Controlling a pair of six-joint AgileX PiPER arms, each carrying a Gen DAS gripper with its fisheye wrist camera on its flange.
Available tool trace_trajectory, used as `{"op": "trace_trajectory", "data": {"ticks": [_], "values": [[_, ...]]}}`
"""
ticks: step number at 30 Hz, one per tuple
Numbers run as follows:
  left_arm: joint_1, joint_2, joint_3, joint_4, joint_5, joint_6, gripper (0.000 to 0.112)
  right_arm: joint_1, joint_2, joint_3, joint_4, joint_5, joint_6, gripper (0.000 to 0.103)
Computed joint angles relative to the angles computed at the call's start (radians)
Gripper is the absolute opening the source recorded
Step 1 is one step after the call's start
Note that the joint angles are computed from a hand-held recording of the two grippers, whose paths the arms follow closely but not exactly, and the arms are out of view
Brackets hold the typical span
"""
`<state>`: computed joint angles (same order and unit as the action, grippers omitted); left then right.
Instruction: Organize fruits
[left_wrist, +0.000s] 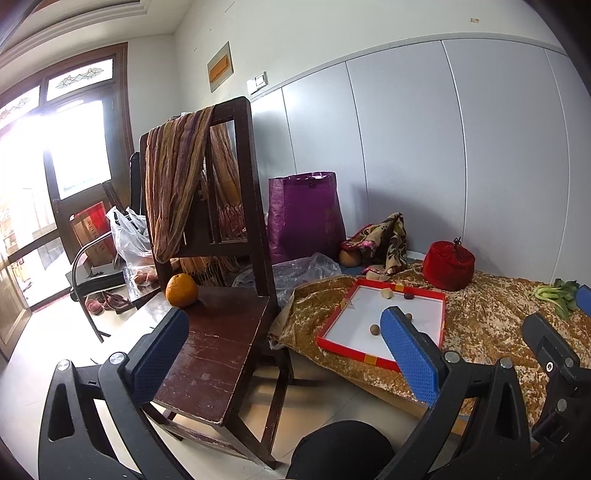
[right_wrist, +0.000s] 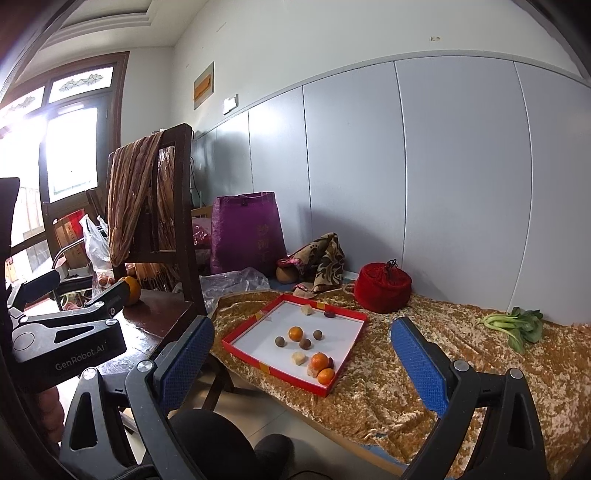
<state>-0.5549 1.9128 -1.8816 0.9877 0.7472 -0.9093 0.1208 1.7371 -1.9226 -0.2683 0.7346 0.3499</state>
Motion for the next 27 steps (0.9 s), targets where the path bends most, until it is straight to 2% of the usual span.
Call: {"op": "trace_trajectory", "data": {"ticks": [21,27], "values": [[0.03,0.172,-0.226,-0.212,-0.03,0.229,0.103,-0.041,0.157,-0.171,0.045,0.073,-0.011,0.098],[0.025,0.291,-0.396,-0.296,0.028,0.337,0.103,-0.068,0.218,-0.23,0.061,0.099,-0.014,0.098]]}}
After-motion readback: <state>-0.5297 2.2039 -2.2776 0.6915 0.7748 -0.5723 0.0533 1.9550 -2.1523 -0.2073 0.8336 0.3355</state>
